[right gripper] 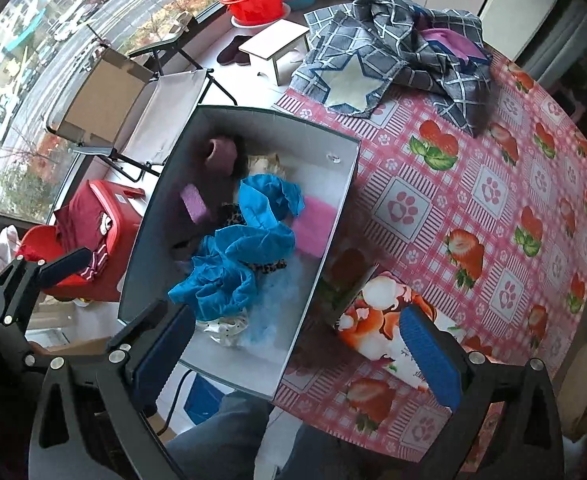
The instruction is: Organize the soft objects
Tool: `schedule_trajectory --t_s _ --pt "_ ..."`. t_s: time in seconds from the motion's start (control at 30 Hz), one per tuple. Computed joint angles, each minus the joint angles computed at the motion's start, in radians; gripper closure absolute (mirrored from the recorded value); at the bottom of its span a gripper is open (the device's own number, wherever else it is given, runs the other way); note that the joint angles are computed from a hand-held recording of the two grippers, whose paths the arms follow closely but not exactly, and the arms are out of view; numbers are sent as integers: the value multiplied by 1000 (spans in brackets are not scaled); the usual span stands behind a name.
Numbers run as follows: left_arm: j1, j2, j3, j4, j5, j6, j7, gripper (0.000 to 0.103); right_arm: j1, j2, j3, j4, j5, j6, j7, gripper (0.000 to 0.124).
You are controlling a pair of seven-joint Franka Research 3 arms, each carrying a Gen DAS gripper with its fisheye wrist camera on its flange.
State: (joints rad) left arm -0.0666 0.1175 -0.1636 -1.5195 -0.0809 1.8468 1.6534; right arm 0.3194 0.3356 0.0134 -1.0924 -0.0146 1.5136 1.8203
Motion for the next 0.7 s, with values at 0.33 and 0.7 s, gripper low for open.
schedule_trajectory --t_s 0.33,0.7 --pt "0 0 0 14 6 -12 33 13 -2 -41 4 -61 8 43 50 21" --pt "28 -16 14 -7 -68 28 38 13 11 -31 10 -39 0 45 70 21"
